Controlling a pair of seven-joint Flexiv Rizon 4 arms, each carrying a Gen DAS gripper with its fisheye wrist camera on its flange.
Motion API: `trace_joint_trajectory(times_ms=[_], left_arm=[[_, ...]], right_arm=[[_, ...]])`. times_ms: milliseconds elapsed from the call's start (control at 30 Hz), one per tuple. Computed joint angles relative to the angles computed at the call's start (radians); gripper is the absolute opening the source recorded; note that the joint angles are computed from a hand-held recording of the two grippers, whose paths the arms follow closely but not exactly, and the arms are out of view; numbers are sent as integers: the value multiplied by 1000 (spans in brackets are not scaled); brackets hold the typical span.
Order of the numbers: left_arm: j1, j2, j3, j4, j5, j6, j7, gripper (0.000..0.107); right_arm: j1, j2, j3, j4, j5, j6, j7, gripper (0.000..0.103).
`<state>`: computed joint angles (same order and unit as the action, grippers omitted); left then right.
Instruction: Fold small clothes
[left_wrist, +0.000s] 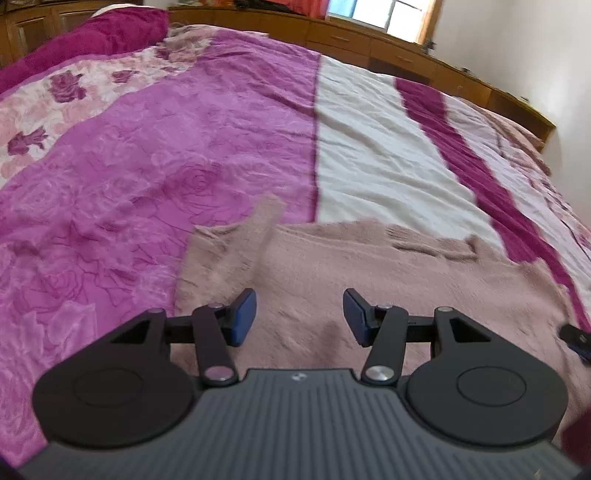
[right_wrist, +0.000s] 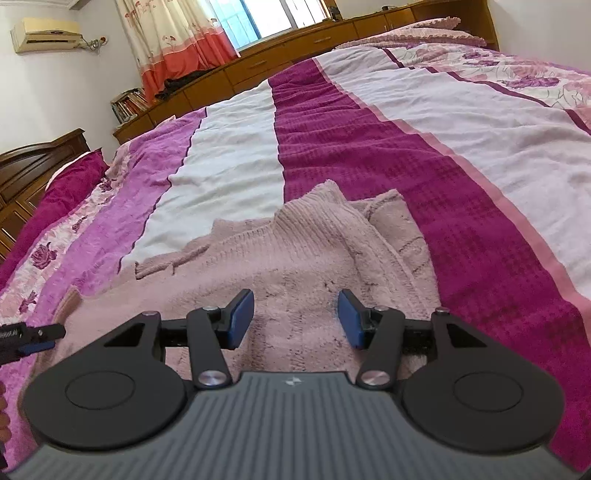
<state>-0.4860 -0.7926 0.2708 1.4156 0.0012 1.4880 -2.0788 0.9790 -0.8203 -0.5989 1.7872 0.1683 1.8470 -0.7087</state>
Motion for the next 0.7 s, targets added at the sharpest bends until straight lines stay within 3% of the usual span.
trace_joint_trajectory(times_ms=[100,233,700], left_arm=[[-40,-29,90,-24,-6,-14,-89,54],[11,-20,31,-5,-5,-4,-86,53],[-58,74,69,43,132,-118,-111,54]], right_arm=[[1,-6,-4,0,-2,4,-8,59],[2,-14,-6,-3,3,6,-14,59],[49,30,-32,57,43,17,9,60]])
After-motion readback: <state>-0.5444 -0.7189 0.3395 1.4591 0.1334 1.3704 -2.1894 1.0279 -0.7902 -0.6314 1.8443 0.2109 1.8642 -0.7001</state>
